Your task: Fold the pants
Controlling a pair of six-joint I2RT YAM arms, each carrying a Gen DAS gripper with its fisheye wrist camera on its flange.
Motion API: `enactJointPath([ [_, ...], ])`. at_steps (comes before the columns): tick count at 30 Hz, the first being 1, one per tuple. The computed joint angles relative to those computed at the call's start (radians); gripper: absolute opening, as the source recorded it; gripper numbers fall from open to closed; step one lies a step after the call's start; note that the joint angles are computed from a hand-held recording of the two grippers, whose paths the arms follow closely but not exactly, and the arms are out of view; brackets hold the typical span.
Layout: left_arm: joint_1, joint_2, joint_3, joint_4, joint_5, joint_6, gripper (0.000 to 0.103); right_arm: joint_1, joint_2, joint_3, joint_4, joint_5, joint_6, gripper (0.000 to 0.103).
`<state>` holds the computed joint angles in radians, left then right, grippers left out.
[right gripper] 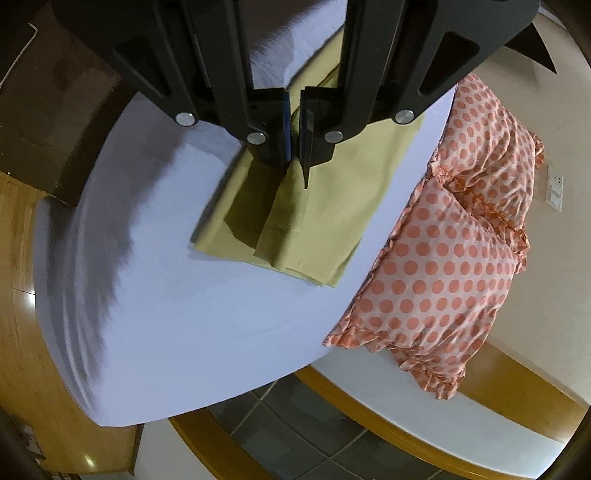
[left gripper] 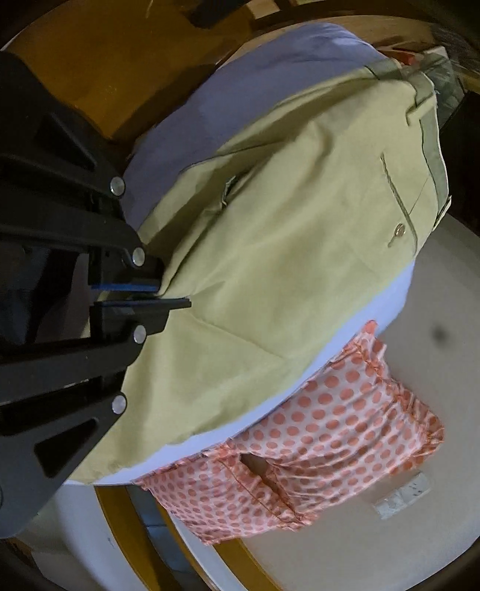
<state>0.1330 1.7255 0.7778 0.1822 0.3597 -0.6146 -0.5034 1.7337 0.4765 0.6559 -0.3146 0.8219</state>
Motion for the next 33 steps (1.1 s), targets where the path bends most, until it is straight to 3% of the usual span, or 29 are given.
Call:
enactJointPath([
  [2,-0.012,-0.011,-0.018,0.019,-0.031,0.024,0.008,0.019,-0.039,0.006,-0.063,0.042,-0.050,0.004],
  [4,-0.017,-0.034,-0.056,0.057,-0.043,0.049,0.011,0.023,-0.085,-0.013,-0.081,0.075,-0.057,0.024],
  [5,-0.016,-0.056,-0.087,0.090,-0.046,0.059,0.016,0.022,-0.110,-0.029,-0.081,0.106,-0.054,0.050],
  [6,-0.015,-0.079,-0.119,0.125,-0.052,0.071,0.023,0.019,-0.138,-0.051,-0.071,0.155,-0.056,0.062],
  [8,-0.017,-0.116,-0.168,0.170,-0.079,0.093,0.035,0.008,-0.153,-0.058,-0.084,0.194,-0.073,0.062],
  [11,-0.004,-0.132,-0.207,0.215,-0.053,0.115,0.041,-0.018,-0.120,-0.049,-0.068,0.165,-0.079,0.061],
  [13,-0.001,-0.130,-0.222,0.240,-0.038,0.114,0.043,-0.012,-0.105,-0.045,-0.054,0.158,-0.089,0.055],
  [14,0.002,-0.127,-0.232,0.259,-0.027,0.110,0.045,-0.012,-0.088,-0.042,-0.038,0.127,-0.090,0.048],
  [16,0.007,-0.120,-0.245,0.291,-0.004,0.104,0.047,0.007,-0.077,-0.046,-0.016,0.112,-0.093,0.046],
  [17,0.010,-0.117,-0.250,0.302,0.004,0.104,0.047,0.014,-0.067,-0.045,-0.005,0.111,-0.097,0.035],
  [18,0.009,-0.116,-0.255,0.315,0.006,0.103,0.049,0.012,-0.041,-0.037,0.010,0.081,-0.096,0.018],
  [19,0.006,-0.116,-0.260,0.329,0.002,0.102,0.051,0.014,-0.021,-0.026,0.018,0.057,-0.090,0.011],
  [22,0.008,-0.130,-0.286,0.372,-0.011,0.112,0.057,0.029,0.022,-0.005,0.072,0.054,-0.091,0.007],
  [25,0.017,-0.159,-0.321,0.408,-0.032,0.139,0.072,0.134,-0.055,0.038,0.035,0.102,-0.106,0.006],
  [28,0.026,-0.176,-0.357,0.456,-0.035,0.178,0.081,0.315,-0.108,0.145,-0.018,0.109,-0.154,0.006],
  [33,0.027,-0.173,-0.413,0.555,-0.007,0.230,0.091,0.709,0.053,0.459,-0.135,0.012,-0.281,0.006],
])
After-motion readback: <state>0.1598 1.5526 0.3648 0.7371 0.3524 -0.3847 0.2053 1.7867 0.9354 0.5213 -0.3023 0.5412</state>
